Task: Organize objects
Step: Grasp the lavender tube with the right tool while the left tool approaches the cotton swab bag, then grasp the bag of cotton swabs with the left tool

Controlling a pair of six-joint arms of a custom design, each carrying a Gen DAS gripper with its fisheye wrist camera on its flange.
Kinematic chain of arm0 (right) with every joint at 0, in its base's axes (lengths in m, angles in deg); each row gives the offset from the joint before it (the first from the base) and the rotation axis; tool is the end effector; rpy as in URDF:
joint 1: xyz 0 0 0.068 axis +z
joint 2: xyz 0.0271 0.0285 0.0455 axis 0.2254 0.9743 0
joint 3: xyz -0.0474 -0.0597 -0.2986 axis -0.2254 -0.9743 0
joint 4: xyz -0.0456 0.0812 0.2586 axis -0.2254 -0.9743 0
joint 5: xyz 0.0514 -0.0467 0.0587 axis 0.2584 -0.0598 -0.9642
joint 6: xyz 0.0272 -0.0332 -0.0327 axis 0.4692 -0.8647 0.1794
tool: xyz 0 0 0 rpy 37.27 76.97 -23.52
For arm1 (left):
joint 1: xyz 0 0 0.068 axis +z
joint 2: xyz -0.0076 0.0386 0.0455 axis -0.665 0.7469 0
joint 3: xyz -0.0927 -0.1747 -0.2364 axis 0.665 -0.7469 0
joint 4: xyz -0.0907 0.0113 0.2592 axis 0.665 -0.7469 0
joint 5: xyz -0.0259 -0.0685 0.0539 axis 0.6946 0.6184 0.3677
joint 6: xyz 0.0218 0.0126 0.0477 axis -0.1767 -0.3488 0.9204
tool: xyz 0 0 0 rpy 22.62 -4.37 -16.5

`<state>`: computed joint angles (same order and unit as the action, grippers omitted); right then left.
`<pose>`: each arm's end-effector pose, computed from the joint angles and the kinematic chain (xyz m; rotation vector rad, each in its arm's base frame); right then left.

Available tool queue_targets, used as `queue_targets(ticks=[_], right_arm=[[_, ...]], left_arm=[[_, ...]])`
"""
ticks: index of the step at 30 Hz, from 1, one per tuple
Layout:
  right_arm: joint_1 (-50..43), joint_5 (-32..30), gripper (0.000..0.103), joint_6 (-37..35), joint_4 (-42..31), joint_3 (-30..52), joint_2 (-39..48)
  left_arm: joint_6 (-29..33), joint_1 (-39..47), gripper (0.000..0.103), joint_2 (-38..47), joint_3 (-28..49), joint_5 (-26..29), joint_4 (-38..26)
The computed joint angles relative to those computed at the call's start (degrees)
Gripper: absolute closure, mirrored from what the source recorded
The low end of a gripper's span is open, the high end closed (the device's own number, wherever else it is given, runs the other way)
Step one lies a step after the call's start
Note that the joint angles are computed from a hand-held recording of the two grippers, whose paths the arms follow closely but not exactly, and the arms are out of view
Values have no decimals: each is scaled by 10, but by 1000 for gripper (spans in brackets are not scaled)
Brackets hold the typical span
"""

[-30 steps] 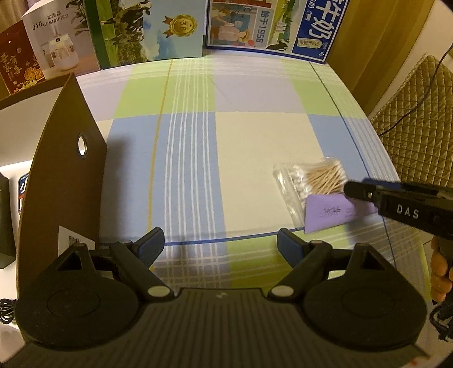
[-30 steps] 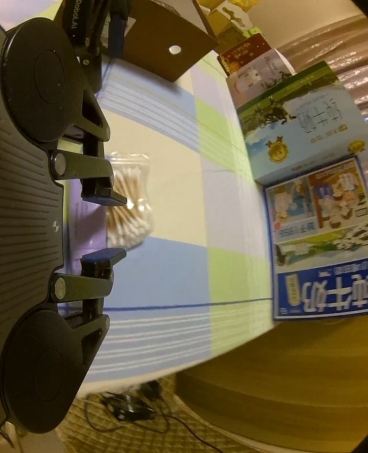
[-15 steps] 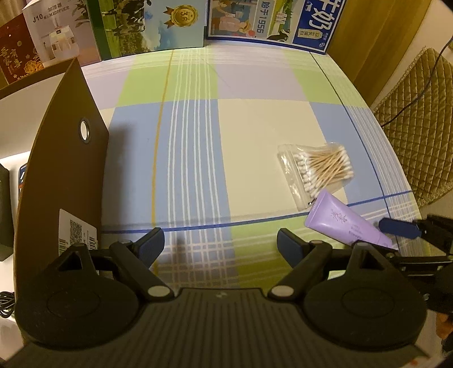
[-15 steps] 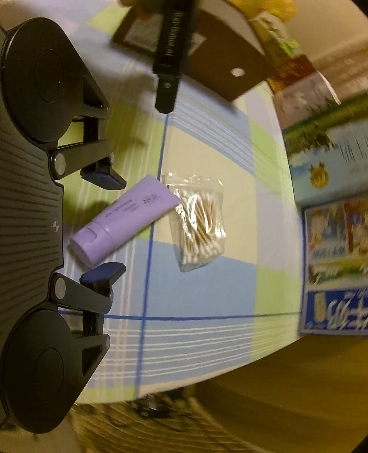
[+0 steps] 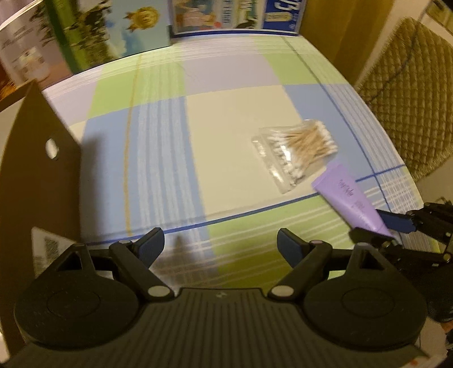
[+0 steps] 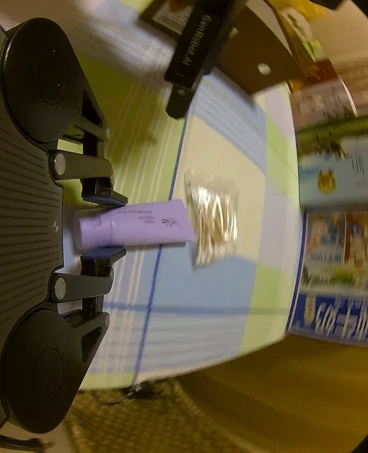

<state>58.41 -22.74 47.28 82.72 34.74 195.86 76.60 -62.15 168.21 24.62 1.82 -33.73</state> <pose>0.2384 0.2204 0.0726 0.0972 2.5126 0.0313 0.3729 -0.1460 0.1105 0.9357 2.5461 -0.2522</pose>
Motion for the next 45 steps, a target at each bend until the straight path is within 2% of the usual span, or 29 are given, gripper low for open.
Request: queue_targets(ticks=[7,12,19,27,33,37,45], right_arm=[[11,59,75,131,-30,-53,-41],[16,119,75,202,-5,-71,-29],[-8,119,75,189,25,-70,-16],[-36,95,74,166,50,-81,-24],[-42,94,74,146,28,-66,-20],[-47,87,73,150,25,-64,-20],[-62,53,73,104,1,-56,-30]], left_arm=[[39,-25,19,12,8,20,9],[67,-36,19,27,28,40,27],[122,-54,19,60,68,65,56],[161,-76,21,130,143,71,52],[172,-81,33,153,170,63,35],[153,-77,50,152,177,67,16],[139,-78,74,112,128,30,22]])
